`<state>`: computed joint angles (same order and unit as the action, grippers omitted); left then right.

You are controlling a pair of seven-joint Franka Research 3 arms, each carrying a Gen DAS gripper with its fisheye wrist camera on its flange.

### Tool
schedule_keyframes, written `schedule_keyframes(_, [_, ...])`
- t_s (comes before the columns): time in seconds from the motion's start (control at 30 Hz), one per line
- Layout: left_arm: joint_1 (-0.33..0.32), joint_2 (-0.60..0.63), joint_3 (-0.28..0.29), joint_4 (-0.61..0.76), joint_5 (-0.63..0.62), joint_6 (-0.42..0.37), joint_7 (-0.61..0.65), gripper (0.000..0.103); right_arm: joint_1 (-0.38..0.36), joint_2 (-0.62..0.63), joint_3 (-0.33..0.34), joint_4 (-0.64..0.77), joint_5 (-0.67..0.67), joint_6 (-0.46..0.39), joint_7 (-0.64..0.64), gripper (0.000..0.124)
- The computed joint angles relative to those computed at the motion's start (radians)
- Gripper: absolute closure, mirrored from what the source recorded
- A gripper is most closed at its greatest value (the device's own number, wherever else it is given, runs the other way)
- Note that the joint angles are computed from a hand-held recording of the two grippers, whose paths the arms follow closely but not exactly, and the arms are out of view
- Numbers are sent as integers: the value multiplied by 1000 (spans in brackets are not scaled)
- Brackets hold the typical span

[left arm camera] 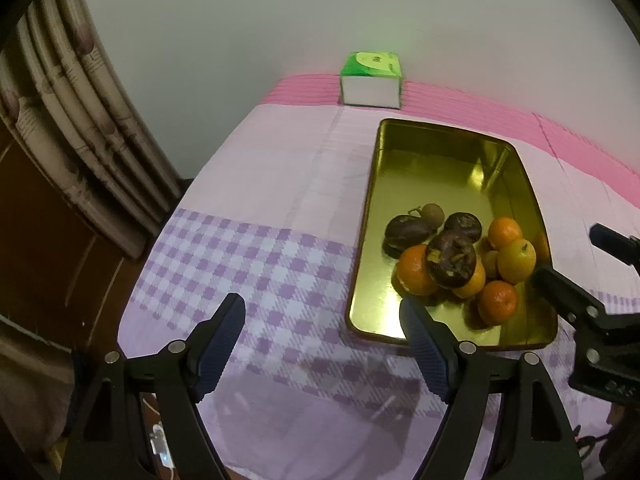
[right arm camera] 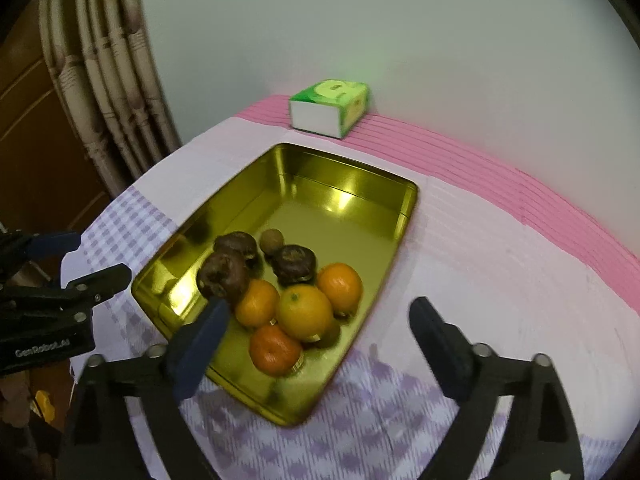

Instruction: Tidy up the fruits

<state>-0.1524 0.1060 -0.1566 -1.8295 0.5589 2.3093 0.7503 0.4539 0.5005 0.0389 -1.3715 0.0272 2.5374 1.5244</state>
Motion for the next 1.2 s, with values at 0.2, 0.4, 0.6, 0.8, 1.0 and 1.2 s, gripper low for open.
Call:
schedule_keyframes(0.2, [-7, 0, -5, 1, 2, 4, 23, 22, -7, -64, -1, -92, 7, -4, 42, 24])
schedule_keyframes(0.4, [-9, 3, -5, 5, 0, 3, 34, 22, -2, -87, -7, -136, -27, -14, 68, 22])
schedule_keyframes(0.6, [-11, 5, -5, 6, -6, 6, 44, 22, -1, -82, -7, -129, -46, -25, 86, 22])
schedule_keyframes(0.8, [-11, 4, -6, 4, -13, 8, 51, 22, 5, -82, -8, -129, -65, -32, 97, 22])
schedule_keyframes(1.0, [-10, 8, -5, 9, -26, 9, 69, 22, 11, -85, -13, -134, -85, -22, 108, 22])
schedule_keyframes(1.2, [-10, 11, -5, 8, -29, 13, 71, 22, 17, -87, -19, -134, -113, -22, 123, 22])
